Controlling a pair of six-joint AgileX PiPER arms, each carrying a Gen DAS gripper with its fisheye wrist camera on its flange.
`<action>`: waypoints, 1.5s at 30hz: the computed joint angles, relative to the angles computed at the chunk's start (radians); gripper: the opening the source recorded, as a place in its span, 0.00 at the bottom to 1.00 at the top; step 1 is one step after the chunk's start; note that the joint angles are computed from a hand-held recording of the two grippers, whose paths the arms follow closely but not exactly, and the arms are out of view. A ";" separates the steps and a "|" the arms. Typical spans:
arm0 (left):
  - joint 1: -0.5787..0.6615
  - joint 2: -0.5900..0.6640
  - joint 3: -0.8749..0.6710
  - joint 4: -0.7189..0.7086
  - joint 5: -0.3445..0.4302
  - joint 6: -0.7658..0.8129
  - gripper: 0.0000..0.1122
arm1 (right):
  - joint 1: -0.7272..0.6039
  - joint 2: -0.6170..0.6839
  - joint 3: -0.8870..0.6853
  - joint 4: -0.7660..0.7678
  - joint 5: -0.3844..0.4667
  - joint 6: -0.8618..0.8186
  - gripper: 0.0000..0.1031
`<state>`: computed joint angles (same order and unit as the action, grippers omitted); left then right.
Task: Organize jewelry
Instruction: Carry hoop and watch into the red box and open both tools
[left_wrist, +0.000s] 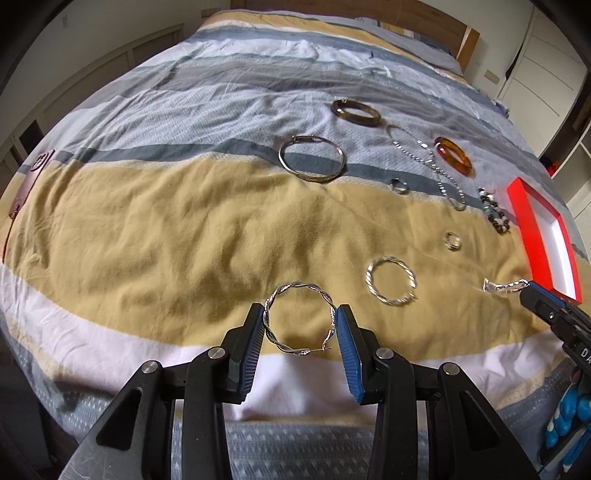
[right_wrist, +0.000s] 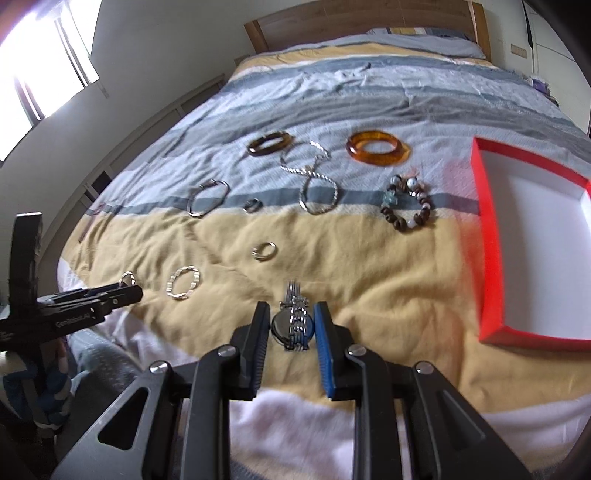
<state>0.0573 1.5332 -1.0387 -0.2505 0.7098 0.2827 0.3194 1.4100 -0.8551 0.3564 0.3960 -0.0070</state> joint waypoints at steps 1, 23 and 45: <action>-0.006 -0.014 0.006 0.001 0.002 -0.005 0.35 | 0.003 -0.019 0.004 -0.015 0.003 0.016 0.22; -0.491 -0.061 -0.282 0.138 0.130 -0.303 0.35 | -0.479 -0.342 -0.058 0.117 0.281 -0.336 0.22; -0.828 0.622 -0.890 0.178 0.238 -0.396 0.35 | -0.964 0.061 0.014 0.529 0.271 -1.070 0.22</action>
